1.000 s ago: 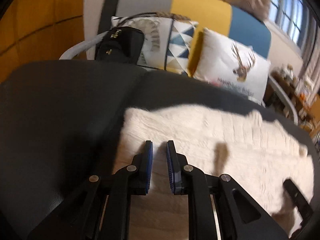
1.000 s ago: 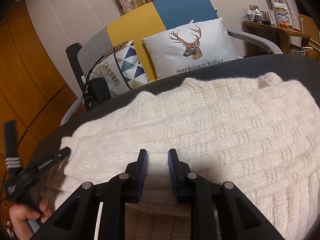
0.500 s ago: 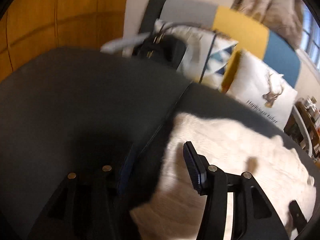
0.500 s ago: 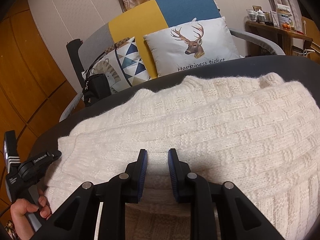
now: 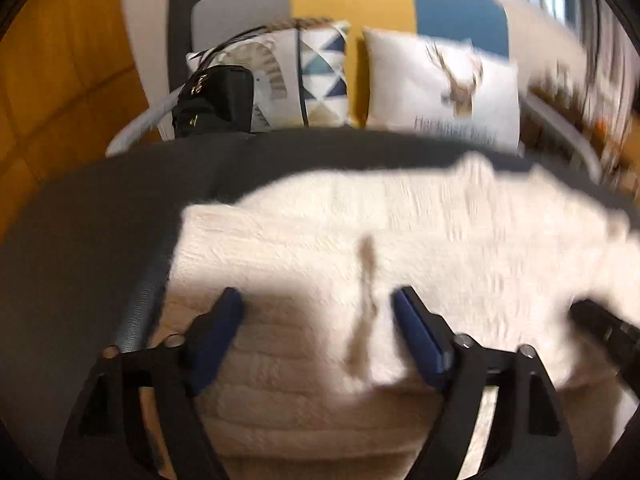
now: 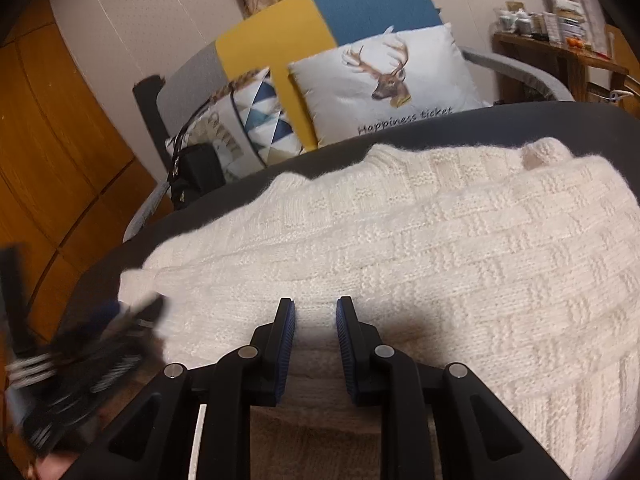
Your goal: Fold clothes
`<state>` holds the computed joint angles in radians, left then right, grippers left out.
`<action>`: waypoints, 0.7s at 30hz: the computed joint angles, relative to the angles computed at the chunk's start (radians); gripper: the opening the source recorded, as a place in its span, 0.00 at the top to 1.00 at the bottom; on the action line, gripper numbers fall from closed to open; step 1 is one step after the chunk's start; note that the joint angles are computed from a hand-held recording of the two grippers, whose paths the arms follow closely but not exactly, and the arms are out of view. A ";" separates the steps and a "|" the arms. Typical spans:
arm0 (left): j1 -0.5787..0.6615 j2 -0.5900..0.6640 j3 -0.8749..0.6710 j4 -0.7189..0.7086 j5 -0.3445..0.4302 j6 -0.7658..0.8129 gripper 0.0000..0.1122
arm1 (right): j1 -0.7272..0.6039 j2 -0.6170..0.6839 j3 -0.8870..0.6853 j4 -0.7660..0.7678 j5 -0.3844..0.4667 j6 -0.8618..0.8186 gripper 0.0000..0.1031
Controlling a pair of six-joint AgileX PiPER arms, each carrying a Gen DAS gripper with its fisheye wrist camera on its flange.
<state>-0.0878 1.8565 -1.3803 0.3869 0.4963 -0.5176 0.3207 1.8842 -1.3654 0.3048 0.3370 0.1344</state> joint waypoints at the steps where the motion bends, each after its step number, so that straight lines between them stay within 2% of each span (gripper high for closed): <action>1: 0.012 -0.005 0.013 -0.035 -0.018 0.024 0.23 | 0.000 0.005 -0.044 -0.062 0.056 0.010 0.80; 2: 0.018 -0.009 0.026 -0.043 -0.041 0.028 0.23 | 0.003 0.000 -0.064 -0.133 0.073 0.036 0.80; 3: 0.014 -0.010 0.031 -0.018 -0.046 0.005 0.23 | 0.007 -0.013 -0.067 -0.233 0.049 0.095 0.80; 5: -0.005 -0.003 0.030 0.073 -0.041 -0.073 0.23 | -0.007 -0.005 -0.109 -0.316 0.031 0.140 0.81; 7: -0.017 -0.024 0.071 0.144 -0.053 -0.140 0.23 | -0.033 0.081 -0.263 -0.273 0.147 0.104 0.90; 10: -0.017 -0.038 0.094 0.169 -0.063 -0.165 0.23 | -0.038 0.216 -0.468 -0.242 0.294 0.065 0.91; 16: -0.010 -0.043 0.100 0.163 -0.075 -0.161 0.22 | -0.007 0.420 -0.771 -0.304 0.467 0.012 0.91; 18: -0.008 -0.044 0.103 0.163 -0.079 -0.161 0.22 | -0.006 0.487 -0.888 -0.321 0.535 0.006 0.95; 20: -0.006 -0.045 0.105 0.162 -0.083 -0.162 0.22 | -0.023 0.499 -0.903 -0.305 0.529 0.028 0.95; 21: -0.006 -0.046 0.107 0.165 -0.085 -0.167 0.22 | -0.032 0.489 -0.875 -0.288 0.498 0.035 0.95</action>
<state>-0.0937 1.8110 -1.2731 0.5524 0.4109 -0.6850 0.2891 2.3734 -2.2401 0.0165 0.8348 0.1693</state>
